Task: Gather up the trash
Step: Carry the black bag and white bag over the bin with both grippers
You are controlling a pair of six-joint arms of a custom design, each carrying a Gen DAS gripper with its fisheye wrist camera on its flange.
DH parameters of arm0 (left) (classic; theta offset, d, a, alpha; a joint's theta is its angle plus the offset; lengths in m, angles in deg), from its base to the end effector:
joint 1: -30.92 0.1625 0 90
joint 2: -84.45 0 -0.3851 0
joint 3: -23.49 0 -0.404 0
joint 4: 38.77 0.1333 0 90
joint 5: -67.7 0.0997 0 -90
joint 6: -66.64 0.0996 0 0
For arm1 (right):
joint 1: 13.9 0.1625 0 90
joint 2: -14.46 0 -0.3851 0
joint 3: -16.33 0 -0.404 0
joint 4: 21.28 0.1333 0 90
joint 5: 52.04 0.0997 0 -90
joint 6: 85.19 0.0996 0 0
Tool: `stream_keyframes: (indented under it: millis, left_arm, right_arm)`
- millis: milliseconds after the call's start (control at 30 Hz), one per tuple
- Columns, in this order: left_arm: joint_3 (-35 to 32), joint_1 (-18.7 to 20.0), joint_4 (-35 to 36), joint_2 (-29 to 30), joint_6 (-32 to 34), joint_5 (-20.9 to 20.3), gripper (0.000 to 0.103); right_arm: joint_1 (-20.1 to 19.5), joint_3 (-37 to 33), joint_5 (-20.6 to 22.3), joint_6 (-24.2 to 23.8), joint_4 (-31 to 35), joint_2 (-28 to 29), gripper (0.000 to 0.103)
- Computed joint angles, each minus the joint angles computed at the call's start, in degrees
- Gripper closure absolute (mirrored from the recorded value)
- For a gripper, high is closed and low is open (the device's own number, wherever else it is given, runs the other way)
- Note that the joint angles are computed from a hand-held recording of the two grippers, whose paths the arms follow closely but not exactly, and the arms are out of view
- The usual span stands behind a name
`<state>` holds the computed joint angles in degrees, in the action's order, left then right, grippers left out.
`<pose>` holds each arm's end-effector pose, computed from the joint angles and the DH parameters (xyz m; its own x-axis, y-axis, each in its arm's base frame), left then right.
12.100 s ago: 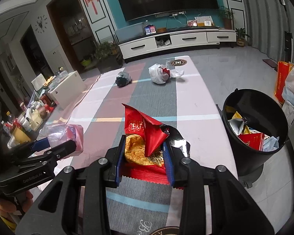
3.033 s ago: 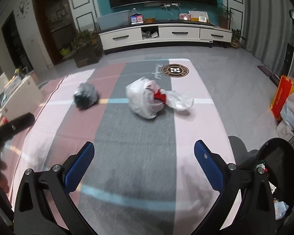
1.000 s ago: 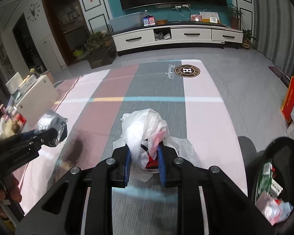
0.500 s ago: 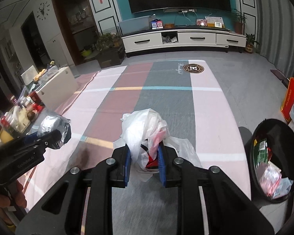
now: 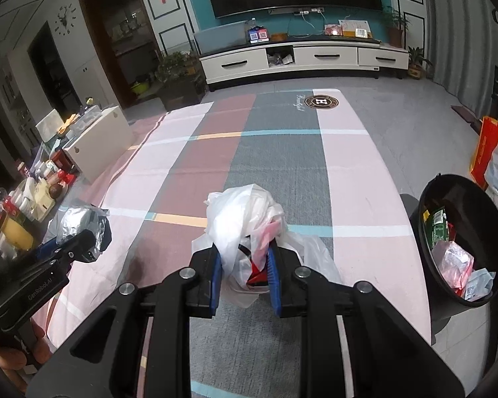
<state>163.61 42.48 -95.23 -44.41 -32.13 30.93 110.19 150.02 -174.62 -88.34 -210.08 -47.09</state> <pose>-0.1369 -0.2455 0.2709 -0.7531 -0.2472 -0.6097 0.3220 0.6697 -0.6692 0.3093 -0.3149 0.0863 -0.8045 -0.3125 0.5052 -0.5459 0.7240 -0.4216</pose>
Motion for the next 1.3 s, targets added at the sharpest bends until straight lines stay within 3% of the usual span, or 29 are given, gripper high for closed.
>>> stream_keyframes:
  millis: [367,900,1300]
  left_arm:
    - [-1.11,-5.17,8.06,-1.66,-6.6,-1.56,0.054]
    - [-1.6,-9.18,11.3,-3.26,-9.21,-2.89,0.054]
    - [-2.18,-11.49,10.28,-0.66,-8.8,-2.49,0.054]
  right_arm:
    - [3.38,-1.45,-2.17,-0.57,-0.06,1.05,0.079]
    - [5.3,-0.88,-3.42,0.0,0.23,-0.43,0.079]
    - [5.7,0.61,-4.25,0.2,-0.43,-3.26,0.079]
